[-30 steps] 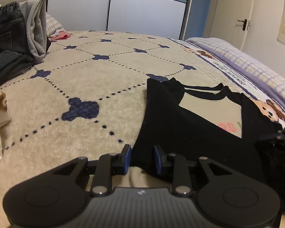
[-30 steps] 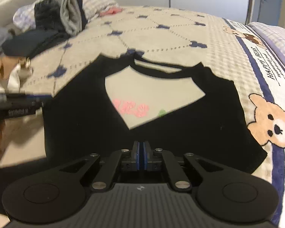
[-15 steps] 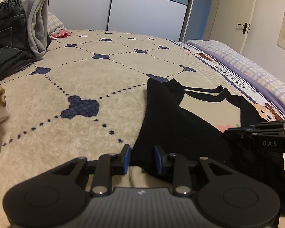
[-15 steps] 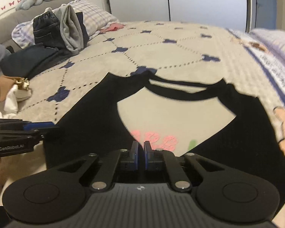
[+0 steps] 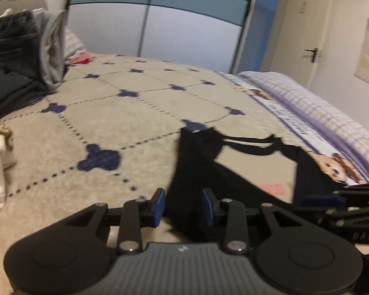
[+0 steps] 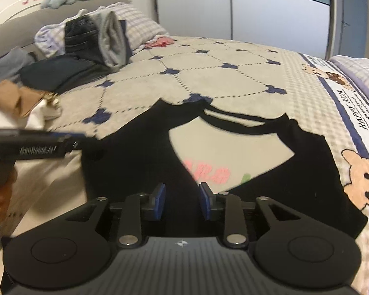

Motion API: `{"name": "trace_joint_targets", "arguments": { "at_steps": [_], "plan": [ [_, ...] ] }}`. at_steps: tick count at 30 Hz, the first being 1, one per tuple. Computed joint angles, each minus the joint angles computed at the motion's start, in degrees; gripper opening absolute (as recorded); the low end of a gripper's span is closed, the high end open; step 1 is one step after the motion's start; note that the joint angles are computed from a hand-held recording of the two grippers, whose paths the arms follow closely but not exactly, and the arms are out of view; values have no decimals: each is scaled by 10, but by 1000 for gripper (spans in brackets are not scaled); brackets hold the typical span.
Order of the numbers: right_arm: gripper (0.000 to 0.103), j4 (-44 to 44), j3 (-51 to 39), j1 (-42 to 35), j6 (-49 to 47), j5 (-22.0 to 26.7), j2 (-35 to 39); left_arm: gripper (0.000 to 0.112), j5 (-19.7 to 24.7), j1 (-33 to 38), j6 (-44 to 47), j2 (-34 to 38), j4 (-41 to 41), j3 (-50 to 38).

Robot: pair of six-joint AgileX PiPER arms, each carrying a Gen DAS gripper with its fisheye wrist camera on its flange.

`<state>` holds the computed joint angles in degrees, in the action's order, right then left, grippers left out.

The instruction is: Fold clothes

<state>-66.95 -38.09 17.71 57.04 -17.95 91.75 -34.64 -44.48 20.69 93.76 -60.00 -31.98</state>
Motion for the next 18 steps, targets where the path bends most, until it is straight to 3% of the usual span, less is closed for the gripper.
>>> {"name": "trace_joint_targets", "arguments": {
  "at_steps": [8, 18],
  "plan": [
    [34, -106, 64, -31, 48, -21, -56, 36, 20, -55, 105, 22, -97, -32],
    [34, -233, 130, -119, 112, -73, -130, 37, -13, -110, 150, 12, -187, -28]
  ]
}}
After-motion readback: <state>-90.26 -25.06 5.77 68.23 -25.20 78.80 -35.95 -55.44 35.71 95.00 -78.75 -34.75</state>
